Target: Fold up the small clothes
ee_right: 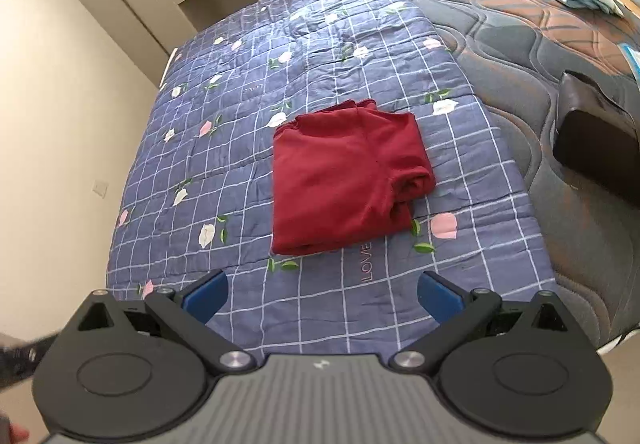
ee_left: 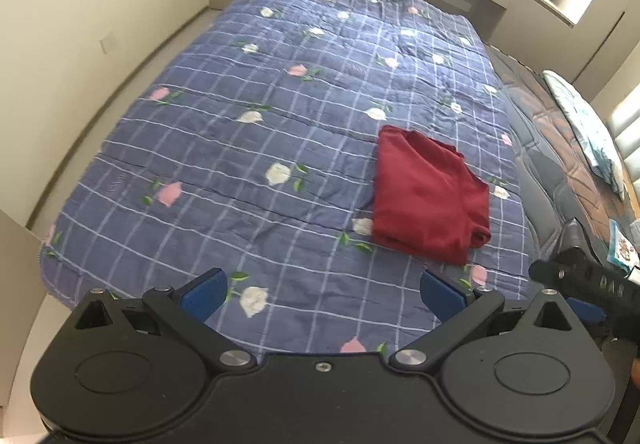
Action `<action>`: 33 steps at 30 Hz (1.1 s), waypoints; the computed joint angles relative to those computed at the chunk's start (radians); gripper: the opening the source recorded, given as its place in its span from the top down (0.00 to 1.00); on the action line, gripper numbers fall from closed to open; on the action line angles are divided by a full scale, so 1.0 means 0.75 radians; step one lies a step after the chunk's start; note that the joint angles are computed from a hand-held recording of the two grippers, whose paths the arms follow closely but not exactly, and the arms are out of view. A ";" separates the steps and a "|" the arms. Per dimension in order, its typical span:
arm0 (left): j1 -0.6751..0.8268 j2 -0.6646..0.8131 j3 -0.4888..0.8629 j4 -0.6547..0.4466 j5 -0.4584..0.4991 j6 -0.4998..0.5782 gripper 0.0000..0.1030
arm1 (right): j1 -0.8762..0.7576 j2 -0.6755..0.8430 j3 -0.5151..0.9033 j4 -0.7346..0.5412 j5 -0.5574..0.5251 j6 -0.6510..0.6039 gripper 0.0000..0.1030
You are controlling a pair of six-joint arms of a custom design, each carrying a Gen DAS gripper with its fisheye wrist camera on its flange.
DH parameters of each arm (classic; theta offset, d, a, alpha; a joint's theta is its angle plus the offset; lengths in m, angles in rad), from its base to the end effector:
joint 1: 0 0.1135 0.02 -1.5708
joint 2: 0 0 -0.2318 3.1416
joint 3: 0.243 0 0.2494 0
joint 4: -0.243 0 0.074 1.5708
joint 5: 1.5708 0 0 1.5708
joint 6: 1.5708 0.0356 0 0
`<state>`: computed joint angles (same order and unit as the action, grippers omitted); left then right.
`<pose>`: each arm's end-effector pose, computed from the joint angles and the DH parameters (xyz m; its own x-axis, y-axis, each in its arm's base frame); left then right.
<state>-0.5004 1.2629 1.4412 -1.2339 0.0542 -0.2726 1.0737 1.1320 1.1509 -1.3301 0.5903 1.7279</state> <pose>0.2020 -0.1127 0.3411 -0.8706 0.1697 -0.4618 0.2784 0.9438 -0.1781 0.1075 0.1567 0.2878 -0.5818 0.6483 -0.4912 0.5588 0.7574 0.3377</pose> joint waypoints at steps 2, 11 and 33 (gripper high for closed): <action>-0.034 0.053 0.009 0.035 0.000 -0.021 0.01 | -0.002 -0.031 -0.025 0.016 0.012 -0.049 0.00; -0.186 0.386 0.139 0.229 0.068 -0.024 0.01 | -0.278 -0.273 -0.147 0.133 -0.016 -0.572 0.00; -0.249 1.434 1.072 0.220 -0.152 0.133 0.01 | -1.559 -0.102 -0.580 1.019 -0.816 -1.671 0.00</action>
<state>-0.6872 2.3380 2.2452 -1.0689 -0.0595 -0.1732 -0.0956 1.0557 0.7162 -0.5657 -0.0217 0.4748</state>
